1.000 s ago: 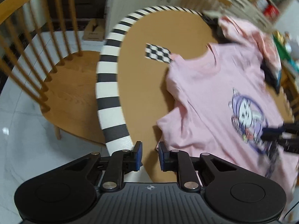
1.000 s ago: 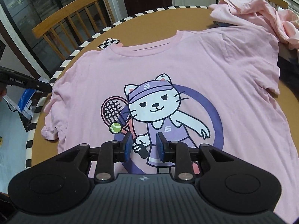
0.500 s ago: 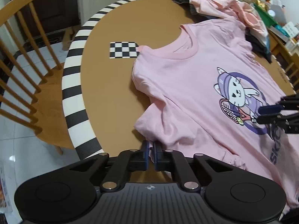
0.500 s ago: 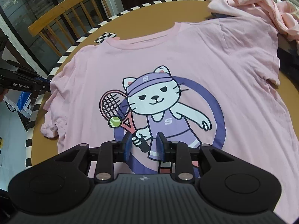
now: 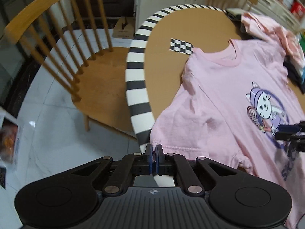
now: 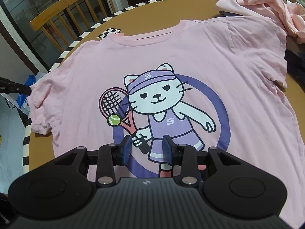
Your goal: Fold clothes
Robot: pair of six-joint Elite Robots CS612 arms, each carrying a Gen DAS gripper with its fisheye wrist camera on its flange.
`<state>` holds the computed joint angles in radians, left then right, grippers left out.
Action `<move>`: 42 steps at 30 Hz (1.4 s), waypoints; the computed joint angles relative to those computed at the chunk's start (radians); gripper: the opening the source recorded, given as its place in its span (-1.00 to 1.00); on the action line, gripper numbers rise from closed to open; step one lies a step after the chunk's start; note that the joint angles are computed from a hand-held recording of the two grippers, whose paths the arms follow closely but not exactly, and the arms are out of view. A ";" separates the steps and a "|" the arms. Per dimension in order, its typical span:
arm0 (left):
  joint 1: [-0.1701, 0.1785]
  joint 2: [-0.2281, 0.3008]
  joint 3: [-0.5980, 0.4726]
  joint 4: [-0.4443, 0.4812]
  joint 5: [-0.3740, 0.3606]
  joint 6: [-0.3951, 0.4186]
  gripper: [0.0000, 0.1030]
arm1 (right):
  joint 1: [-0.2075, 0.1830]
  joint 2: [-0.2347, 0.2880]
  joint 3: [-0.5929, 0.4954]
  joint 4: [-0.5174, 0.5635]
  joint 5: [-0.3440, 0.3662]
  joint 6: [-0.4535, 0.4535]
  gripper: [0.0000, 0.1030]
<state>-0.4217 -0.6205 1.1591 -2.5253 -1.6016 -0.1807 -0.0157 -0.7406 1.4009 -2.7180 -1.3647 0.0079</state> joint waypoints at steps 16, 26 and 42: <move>-0.003 -0.061 0.114 -0.158 -0.117 -0.045 -0.78 | 0.019 -0.010 0.033 -0.099 0.010 -0.085 -0.44; -0.050 -0.060 0.145 -0.143 -0.125 -0.016 -0.47 | 0.053 -0.007 0.014 -0.057 0.040 -0.173 -0.43; -0.051 -0.028 0.112 -0.116 -0.148 -0.215 -0.34 | 0.042 -0.006 0.044 -0.080 0.102 -0.165 -0.34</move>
<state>-0.4723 -0.6484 1.2712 -2.6416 -1.7496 -0.3955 0.0265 -0.7465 1.4454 -2.7976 -1.2624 -0.1574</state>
